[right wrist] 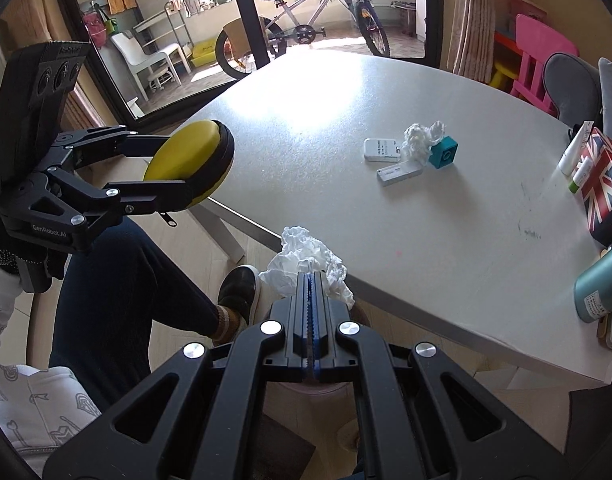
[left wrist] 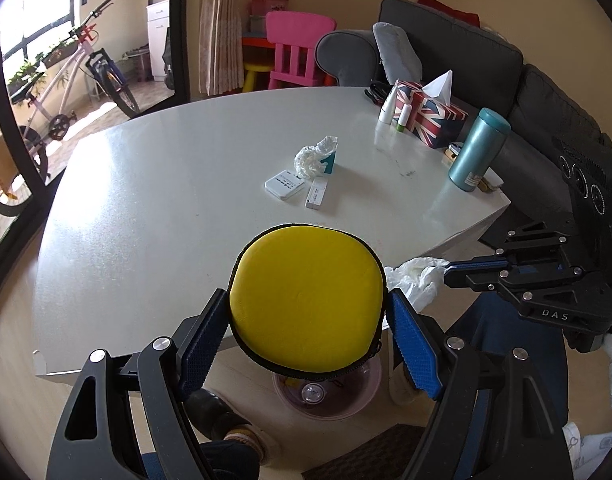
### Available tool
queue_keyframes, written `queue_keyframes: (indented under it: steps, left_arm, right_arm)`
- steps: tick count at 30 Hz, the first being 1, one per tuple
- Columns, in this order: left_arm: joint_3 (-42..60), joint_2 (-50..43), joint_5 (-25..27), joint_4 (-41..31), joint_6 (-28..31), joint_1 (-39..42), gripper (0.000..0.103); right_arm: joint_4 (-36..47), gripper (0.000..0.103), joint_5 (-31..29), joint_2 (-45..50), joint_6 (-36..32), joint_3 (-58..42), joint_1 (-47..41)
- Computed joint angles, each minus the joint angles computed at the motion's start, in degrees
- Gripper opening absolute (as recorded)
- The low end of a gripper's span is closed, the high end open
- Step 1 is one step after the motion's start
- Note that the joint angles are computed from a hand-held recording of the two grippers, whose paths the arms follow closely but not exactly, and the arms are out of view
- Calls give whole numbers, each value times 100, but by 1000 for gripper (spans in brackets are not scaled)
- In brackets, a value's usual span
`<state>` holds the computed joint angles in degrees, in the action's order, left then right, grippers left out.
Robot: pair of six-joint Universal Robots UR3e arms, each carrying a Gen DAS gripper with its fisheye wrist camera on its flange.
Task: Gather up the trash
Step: 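Release the tissue from the right gripper over the wastebasket while the left gripper carries the case, then drop the yellow zip case from the left gripper into the wastebasket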
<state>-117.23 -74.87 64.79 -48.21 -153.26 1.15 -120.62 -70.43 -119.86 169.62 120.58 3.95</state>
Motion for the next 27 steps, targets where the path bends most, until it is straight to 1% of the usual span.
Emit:
queue_keyframes:
  steps: [8, 10, 11, 12, 13, 15, 16, 18, 21, 27]
  left_arm:
    - [-310, 308, -72, -157, 129, 208, 76]
    - [-326, 292, -54, -124, 103, 213, 76]
    - [-348, 313, -63, -133, 118, 239, 76]
    - [-347, 300, -57, -122, 116, 244, 76]
    - [-362, 303, -55, -115, 113, 245, 76]
    - [-379, 300, -63, -117, 127, 256, 76]
    - [-389, 297, -63, -119, 126, 257, 76]
    - [-390, 260, -63, -110, 129, 241, 76]
    - [-393, 231, -88, -127, 146, 221, 76]
    - [-370, 193, -119, -177, 197, 189, 76]
  right_arm:
    - [-189, 2, 98, 236, 86, 204, 244]
    - [-220, 5, 88, 331, 109, 171, 287]
    - [-252, 9, 45, 373, 128, 158, 318]
    - [-297, 33, 3, 404, 158, 153, 337]
    - [-376, 64, -3, 397, 194, 181, 320]
    - [-485, 82, -1, 311, 261, 231, 271]
    - [-501, 88, -32, 307, 293, 218, 267]
    - [-523, 92, -75, 298, 336, 192, 246]
    - [-506, 94, -165, 239, 404, 154, 205]
    - [-429, 94, -138, 33, 432, 162, -55]
